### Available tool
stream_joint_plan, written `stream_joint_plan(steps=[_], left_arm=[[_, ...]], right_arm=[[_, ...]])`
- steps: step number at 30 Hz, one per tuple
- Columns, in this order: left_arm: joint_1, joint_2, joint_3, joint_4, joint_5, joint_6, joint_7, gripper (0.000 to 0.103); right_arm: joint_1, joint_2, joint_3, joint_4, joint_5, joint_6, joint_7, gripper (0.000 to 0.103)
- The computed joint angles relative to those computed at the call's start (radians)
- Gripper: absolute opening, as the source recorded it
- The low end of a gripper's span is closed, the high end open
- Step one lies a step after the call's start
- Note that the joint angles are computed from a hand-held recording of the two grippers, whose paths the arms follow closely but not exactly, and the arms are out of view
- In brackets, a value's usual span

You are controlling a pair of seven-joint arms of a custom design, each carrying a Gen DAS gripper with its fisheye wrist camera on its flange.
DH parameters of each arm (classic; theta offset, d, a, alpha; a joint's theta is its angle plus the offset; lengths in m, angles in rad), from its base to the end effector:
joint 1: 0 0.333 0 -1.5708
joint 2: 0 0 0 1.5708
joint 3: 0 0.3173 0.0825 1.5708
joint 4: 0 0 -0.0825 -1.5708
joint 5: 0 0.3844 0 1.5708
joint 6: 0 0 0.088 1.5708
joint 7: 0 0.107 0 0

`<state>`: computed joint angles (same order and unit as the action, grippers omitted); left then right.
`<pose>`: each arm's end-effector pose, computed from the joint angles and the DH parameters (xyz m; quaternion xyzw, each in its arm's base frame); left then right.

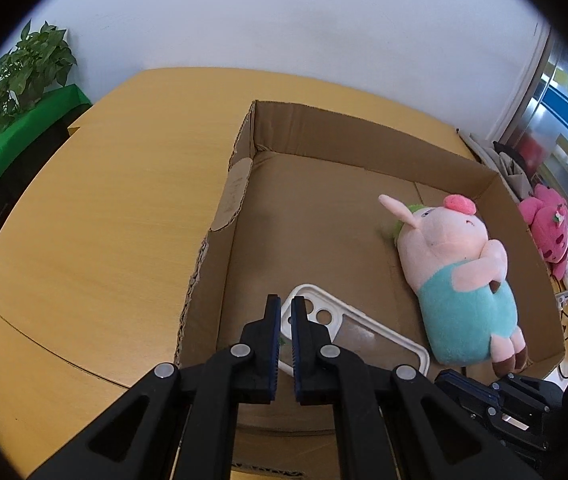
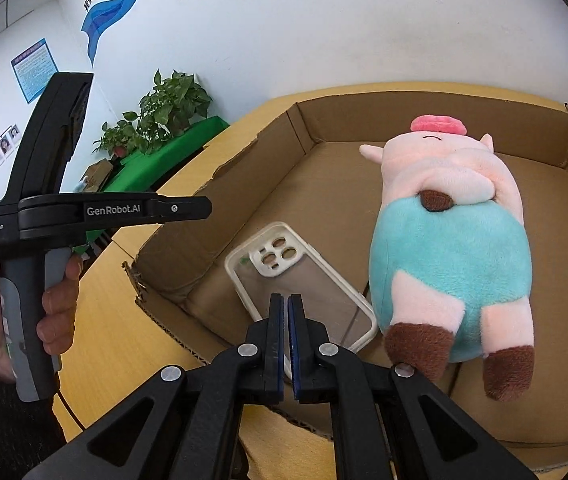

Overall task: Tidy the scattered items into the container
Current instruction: 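Open the left gripper to release the white phone case in the box, then move the right gripper to the pink wand pen and close on it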

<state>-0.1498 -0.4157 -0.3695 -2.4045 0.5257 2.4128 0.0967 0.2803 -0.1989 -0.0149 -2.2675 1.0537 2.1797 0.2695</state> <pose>0.3964 -0.2366 0.5023 -0.8401 0.4307 -0.2300 0.2362 0.4776 0.1633 0.4694 -0.8619 0.2660 0.0675 0.4264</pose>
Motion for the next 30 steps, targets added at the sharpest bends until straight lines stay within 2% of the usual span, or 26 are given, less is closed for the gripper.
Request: stream_joint_plan(steps=[2,3,4,5,6,8,9,13,19,30], left_arm=[[0.005,-0.011,-0.004,-0.006,0.012,0.012,-0.017,0.016],[0.008,-0.013,-0.008,-0.005,0.018,0.014,-0.025,0.022],[0.011,-0.016,-0.012,-0.005,0.024,0.016,-0.034,0.036],[0.014,-0.019,-0.017,-0.005,0.034,0.021,-0.044,0.049],[0.018,-0.022,-0.023,-0.004,0.048,0.027,-0.053,0.054],[0.027,-0.027,-0.04,0.007,0.085,0.034,-0.07,0.057],[0.031,-0.027,-0.051,0.016,0.107,0.035,-0.077,0.057],[0.043,-0.028,-0.092,0.052,0.205,0.023,-0.12,0.072],[0.036,-0.039,-0.115,0.084,0.316,0.018,-0.173,0.075],[-0.024,0.001,-0.137,0.146,0.355,-0.07,-0.202,0.075]], right_arm=[[0.0,-0.009,0.0,-0.007,0.011,0.012,-0.002,0.004],[-0.001,-0.017,0.0,-0.013,0.01,0.021,0.002,0.008],[0.0,-0.02,0.001,-0.013,0.008,0.03,0.008,0.013],[0.0,-0.023,0.001,-0.013,0.007,0.038,0.012,0.032],[0.0,-0.029,-0.002,-0.016,0.01,0.047,0.012,0.06],[0.002,-0.048,-0.008,-0.029,0.034,0.071,0.006,0.09],[0.005,-0.058,-0.012,-0.034,0.056,0.083,-0.004,0.095],[0.01,-0.089,-0.031,-0.04,0.091,0.073,-0.045,0.096],[0.024,-0.135,-0.028,-0.067,0.103,0.168,-0.075,0.1],[0.024,-0.169,-0.063,-0.096,0.09,0.231,-0.067,0.1]])
